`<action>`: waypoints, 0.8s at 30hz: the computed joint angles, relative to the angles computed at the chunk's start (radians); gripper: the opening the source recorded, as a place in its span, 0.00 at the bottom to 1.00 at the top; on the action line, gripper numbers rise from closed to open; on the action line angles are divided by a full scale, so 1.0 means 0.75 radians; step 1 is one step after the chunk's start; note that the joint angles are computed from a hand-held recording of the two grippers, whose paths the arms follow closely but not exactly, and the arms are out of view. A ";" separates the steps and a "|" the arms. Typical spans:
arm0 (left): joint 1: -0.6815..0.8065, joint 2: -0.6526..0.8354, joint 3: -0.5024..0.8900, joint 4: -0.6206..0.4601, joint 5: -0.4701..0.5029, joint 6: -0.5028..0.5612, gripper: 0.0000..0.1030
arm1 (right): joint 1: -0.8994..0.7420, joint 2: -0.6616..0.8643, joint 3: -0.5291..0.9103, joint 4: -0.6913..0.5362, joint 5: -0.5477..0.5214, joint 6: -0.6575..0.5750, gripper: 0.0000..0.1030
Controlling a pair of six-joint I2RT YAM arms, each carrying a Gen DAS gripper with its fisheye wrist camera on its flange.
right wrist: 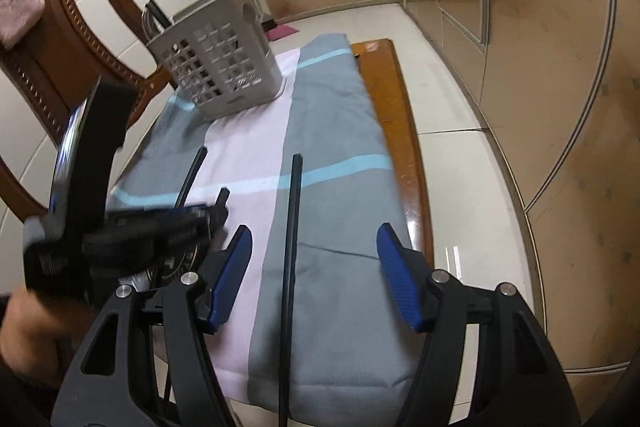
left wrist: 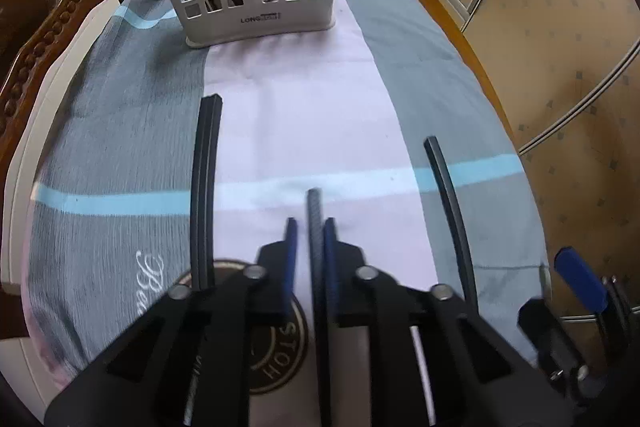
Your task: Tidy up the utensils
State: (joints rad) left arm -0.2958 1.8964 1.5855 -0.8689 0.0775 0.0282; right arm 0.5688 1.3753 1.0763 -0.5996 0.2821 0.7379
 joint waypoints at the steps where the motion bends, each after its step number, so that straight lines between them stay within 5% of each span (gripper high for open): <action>1: 0.008 0.017 0.023 -0.011 0.017 0.004 0.08 | -0.006 0.006 0.001 0.004 -0.013 -0.003 0.62; 6: 0.070 0.039 0.092 -0.054 0.169 0.014 0.07 | -0.008 0.055 0.038 0.002 -0.031 -0.025 0.62; 16: 0.368 -0.431 0.192 -0.108 0.541 0.159 0.07 | -0.100 0.349 0.330 -0.070 -0.092 -0.205 0.62; 24: 0.534 -0.420 0.379 0.092 0.665 0.075 0.07 | -0.165 0.701 0.707 -0.282 -0.105 -0.277 0.33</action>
State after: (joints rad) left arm 0.1049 1.5815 1.8696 -0.7999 0.5765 0.0843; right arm 0.4451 1.9008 1.6063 -0.8115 0.2033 0.5298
